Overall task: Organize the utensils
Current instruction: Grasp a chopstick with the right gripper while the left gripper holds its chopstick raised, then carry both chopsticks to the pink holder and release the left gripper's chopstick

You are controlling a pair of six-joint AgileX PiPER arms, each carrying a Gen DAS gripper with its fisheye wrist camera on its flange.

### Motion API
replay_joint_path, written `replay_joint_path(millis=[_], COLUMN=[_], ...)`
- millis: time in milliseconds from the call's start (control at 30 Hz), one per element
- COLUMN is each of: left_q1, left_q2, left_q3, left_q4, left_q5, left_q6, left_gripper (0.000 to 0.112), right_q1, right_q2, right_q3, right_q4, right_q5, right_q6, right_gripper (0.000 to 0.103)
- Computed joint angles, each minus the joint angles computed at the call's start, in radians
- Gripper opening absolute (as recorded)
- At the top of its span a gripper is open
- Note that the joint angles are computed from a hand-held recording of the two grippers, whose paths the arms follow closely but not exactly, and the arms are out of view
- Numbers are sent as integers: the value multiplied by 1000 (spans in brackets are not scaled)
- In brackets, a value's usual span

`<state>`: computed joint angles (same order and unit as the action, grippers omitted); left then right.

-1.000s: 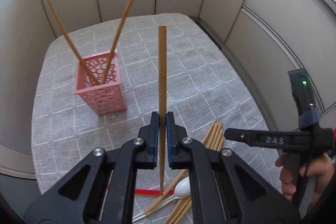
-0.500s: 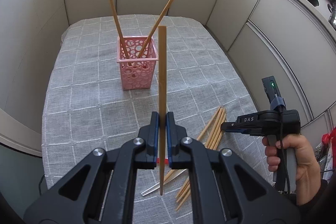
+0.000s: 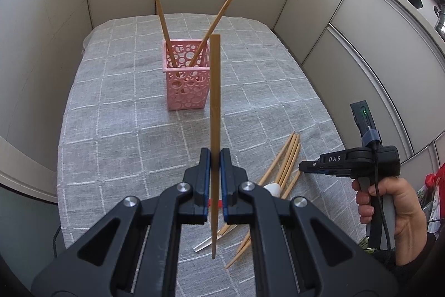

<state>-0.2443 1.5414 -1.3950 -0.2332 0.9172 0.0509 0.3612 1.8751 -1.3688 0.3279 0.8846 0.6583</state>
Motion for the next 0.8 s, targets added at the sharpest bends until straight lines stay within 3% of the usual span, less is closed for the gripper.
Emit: replay_joint_path(millis=[100, 333, 533, 800], left_q1=[3, -26, -51, -40], left_q2=[4, 17, 5, -43], left_q3=[-1, -8, 7, 29], left_q4=[-5, 18, 82, 134], left_q5=[7, 0, -33, -87], left_q6=[-5, -33, -85, -148], left_gripper=[8, 8, 8, 8], right_q1=[4, 104, 47, 39], right_q2=[6, 85, 24, -154], right_q3=[-11, -159, -32, 71], right_q4=[4, -197, -101, -126], right_q5=[25, 99, -40, -130], right_q6=[-15, 131, 82, 53], right_gripper=[16, 19, 8, 8])
